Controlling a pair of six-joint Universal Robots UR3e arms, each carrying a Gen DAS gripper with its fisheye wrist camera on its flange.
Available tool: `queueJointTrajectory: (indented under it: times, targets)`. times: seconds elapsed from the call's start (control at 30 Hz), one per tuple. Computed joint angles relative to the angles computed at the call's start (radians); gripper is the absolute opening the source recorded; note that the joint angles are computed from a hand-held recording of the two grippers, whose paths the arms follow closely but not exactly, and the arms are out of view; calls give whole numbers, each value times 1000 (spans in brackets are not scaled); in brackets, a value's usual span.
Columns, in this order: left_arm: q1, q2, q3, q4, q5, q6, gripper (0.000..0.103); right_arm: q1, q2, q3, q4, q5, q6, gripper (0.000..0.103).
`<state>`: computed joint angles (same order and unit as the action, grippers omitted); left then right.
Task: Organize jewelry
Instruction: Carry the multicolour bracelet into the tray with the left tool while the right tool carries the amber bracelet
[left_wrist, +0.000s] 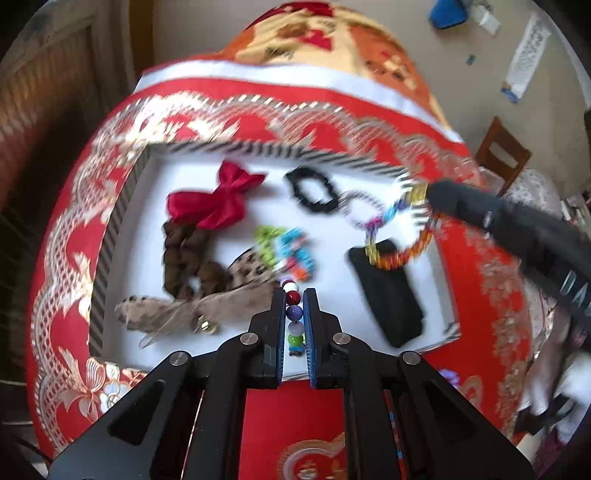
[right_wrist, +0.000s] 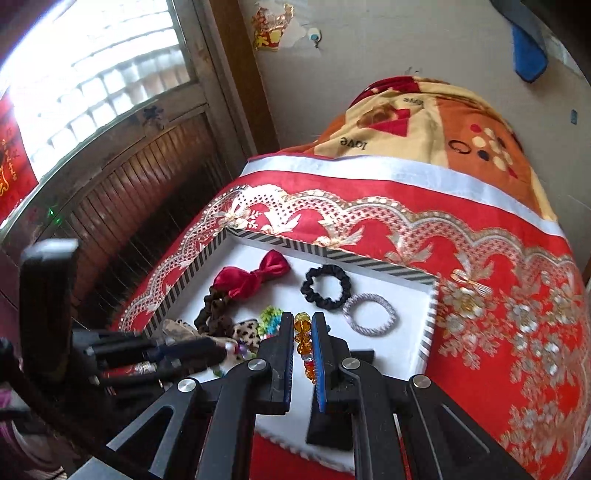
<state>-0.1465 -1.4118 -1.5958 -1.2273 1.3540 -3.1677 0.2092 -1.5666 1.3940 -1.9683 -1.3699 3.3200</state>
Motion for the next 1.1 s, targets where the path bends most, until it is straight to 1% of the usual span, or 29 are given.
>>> queueJointTrajectory:
  times: [0.1,0.33,0.53,0.73,1.1]
  targets:
    - [30,13,-46,-1,8,0,8,-3,66,-12,-31,28,-9,9]
    - [37,14,-74,16,29,-1,8,-43,159,29,-62,31,-27,9]
    - [12,-20,-60,31,48,-24,8,-80,186,59,-74,30,-46,9]
    - [-16,-43,-49,41,72,-39,8,-95,201,91,-105,43,-40,9]
    - [-42,-82,-26,46,99,-71,8,-87,265,64,-157,10,-25,9]
